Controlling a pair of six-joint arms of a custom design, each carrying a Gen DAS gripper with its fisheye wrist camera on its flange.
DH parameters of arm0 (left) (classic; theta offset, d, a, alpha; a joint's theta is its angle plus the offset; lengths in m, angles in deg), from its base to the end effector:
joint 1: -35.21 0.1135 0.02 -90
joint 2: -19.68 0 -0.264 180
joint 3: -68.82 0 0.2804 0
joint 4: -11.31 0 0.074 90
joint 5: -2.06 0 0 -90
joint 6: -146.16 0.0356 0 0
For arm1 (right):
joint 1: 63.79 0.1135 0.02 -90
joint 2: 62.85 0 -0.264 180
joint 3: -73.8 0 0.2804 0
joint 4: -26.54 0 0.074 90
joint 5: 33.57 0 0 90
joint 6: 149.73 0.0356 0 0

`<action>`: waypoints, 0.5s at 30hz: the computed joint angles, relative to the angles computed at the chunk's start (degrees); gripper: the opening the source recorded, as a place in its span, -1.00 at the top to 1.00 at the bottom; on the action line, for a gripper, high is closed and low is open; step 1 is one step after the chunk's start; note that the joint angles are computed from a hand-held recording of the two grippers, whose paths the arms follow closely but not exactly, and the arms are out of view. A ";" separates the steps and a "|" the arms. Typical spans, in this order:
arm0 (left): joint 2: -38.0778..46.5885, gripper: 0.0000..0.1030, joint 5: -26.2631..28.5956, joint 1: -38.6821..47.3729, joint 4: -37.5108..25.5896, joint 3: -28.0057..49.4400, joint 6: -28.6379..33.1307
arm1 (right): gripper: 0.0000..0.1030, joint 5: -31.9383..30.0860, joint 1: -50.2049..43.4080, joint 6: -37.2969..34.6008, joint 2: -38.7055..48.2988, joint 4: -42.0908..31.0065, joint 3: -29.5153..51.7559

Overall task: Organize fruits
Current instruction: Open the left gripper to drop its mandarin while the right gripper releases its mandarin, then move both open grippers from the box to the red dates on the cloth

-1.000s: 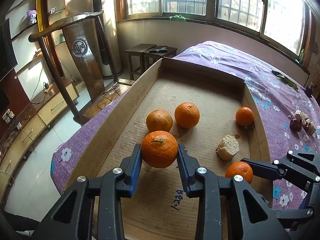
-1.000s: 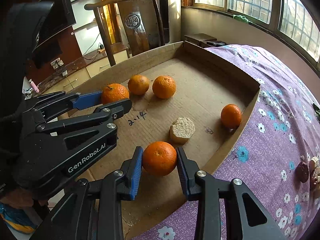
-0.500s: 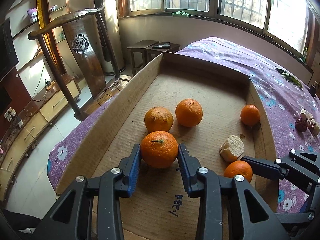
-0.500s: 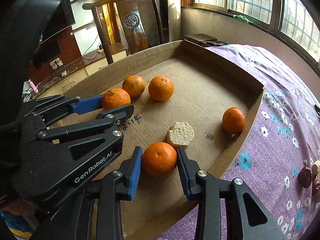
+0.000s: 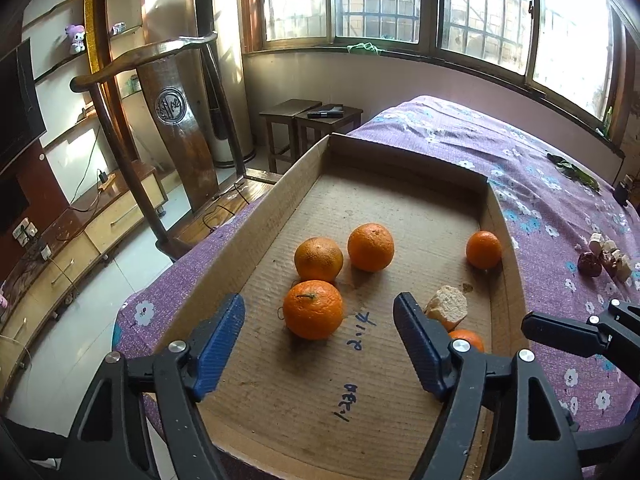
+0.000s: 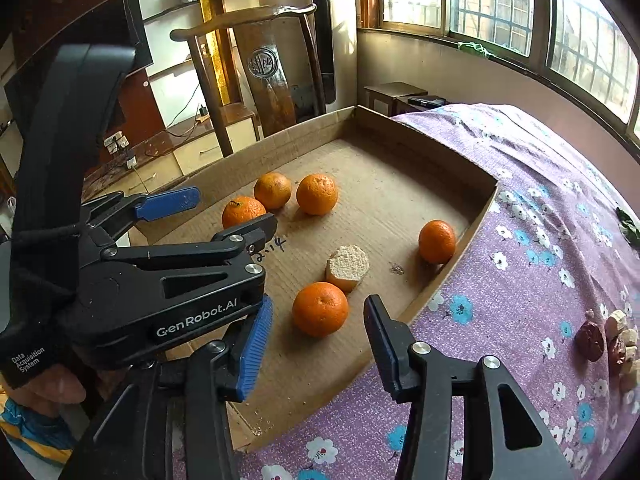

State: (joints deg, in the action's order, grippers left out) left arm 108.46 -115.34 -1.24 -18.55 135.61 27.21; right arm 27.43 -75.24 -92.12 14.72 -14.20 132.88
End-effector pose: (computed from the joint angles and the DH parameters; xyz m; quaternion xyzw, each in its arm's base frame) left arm 0.2829 -0.1886 0.1894 -0.0172 0.9213 0.0168 0.3881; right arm 0.2807 -0.0392 0.1920 -0.2349 0.9058 0.1281 0.3284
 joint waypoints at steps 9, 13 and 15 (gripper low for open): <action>0.63 -0.58 0.11 -6.28 -0.18 2.97 0.35 | -0.23 -3.50 -12.17 -3.80 -2.04 -2.75 0.12; 3.81 -0.59 1.91 -9.73 -0.47 6.56 1.19 | -0.23 -4.78 -19.62 -6.72 0.74 -4.15 1.64; 6.08 -0.59 3.96 -11.19 -1.11 9.12 1.25 | -0.23 -5.42 -23.80 -8.13 3.16 -4.56 2.95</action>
